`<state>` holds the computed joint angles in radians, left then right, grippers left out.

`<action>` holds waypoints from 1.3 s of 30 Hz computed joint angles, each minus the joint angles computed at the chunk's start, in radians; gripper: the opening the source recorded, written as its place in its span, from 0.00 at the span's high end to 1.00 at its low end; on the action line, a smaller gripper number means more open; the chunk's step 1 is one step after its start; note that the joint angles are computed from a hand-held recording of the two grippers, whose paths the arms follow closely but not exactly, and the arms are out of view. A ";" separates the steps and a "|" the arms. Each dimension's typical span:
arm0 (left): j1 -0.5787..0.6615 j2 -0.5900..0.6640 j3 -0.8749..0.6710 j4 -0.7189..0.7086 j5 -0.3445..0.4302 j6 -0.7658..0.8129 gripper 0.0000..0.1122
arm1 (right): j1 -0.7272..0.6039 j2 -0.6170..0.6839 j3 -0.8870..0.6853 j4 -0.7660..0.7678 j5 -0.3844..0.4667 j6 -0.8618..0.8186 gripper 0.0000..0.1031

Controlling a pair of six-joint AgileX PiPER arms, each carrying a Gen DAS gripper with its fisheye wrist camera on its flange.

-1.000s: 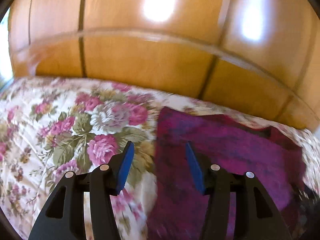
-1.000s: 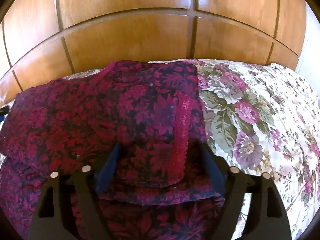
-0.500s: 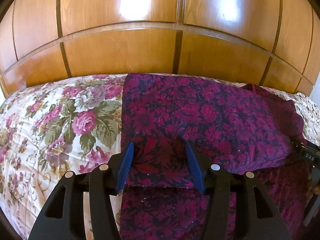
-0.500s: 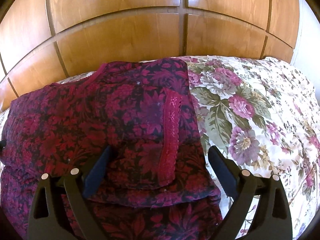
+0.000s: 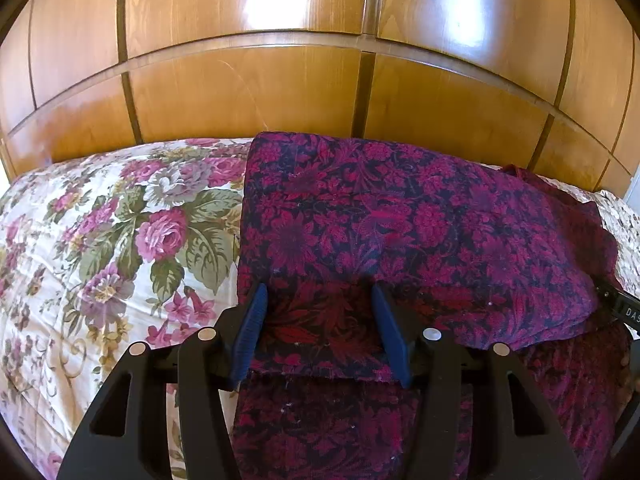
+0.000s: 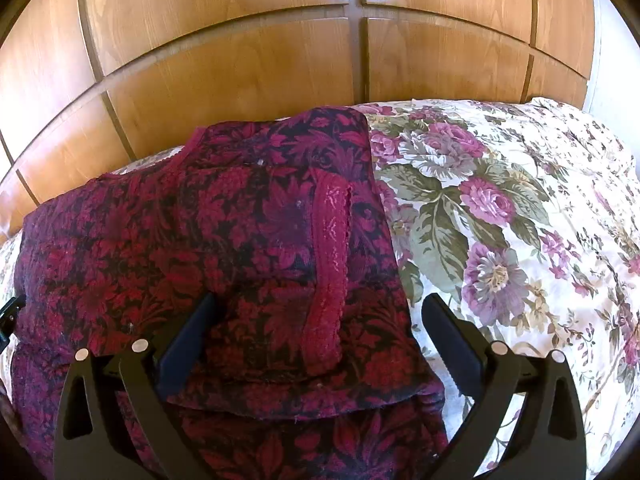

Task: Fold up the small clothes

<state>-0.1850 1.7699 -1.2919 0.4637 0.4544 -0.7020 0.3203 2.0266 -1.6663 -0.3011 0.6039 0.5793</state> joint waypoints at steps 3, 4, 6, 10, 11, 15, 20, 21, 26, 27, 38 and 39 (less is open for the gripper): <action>-0.002 0.000 0.000 0.014 0.004 -0.019 0.49 | 0.001 0.000 -0.001 -0.004 0.002 0.002 0.03; 0.000 -0.001 0.000 0.012 0.004 -0.019 0.49 | 0.002 0.001 -0.003 -0.008 0.004 0.005 0.03; 0.005 -0.017 0.010 0.002 -0.003 -0.017 0.45 | 0.005 0.001 -0.004 -0.020 0.008 0.013 0.03; 0.033 -0.098 0.075 -0.072 -0.004 0.004 0.36 | 0.003 -0.009 -0.008 -0.008 0.020 0.012 0.03; 0.035 -0.117 0.093 -0.083 -0.003 0.011 0.36 | 0.007 -0.017 -0.005 -0.013 0.025 0.019 0.03; 0.037 -0.230 0.194 -0.078 0.001 0.015 0.36 | 0.020 -0.071 0.042 -0.015 0.031 0.027 0.03; 0.037 -0.353 0.303 -0.122 0.024 0.079 0.36 | 0.012 -0.154 0.134 0.087 0.057 -0.082 0.03; 0.035 -0.368 0.316 -0.129 0.029 0.088 0.36 | 0.004 -0.174 0.161 0.128 0.064 -0.125 0.03; 0.058 -0.497 0.443 -0.314 0.047 0.281 0.36 | -0.039 -0.297 0.335 0.330 0.082 -0.327 0.03; 0.064 -0.521 0.462 -0.350 0.058 0.318 0.36 | -0.055 -0.326 0.376 0.401 0.098 -0.393 0.03; 0.250 -0.887 0.682 -0.835 0.434 0.910 0.45 | -0.013 -0.752 0.841 0.551 0.152 -0.568 0.09; 0.271 -0.908 0.692 -0.862 0.478 0.942 0.45 | -0.017 -0.794 0.874 0.571 0.178 -0.573 0.16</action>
<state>0.0864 0.8622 -0.5998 -0.3984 0.9325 0.2404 0.3035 1.2329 -0.7925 0.2694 0.7823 0.0061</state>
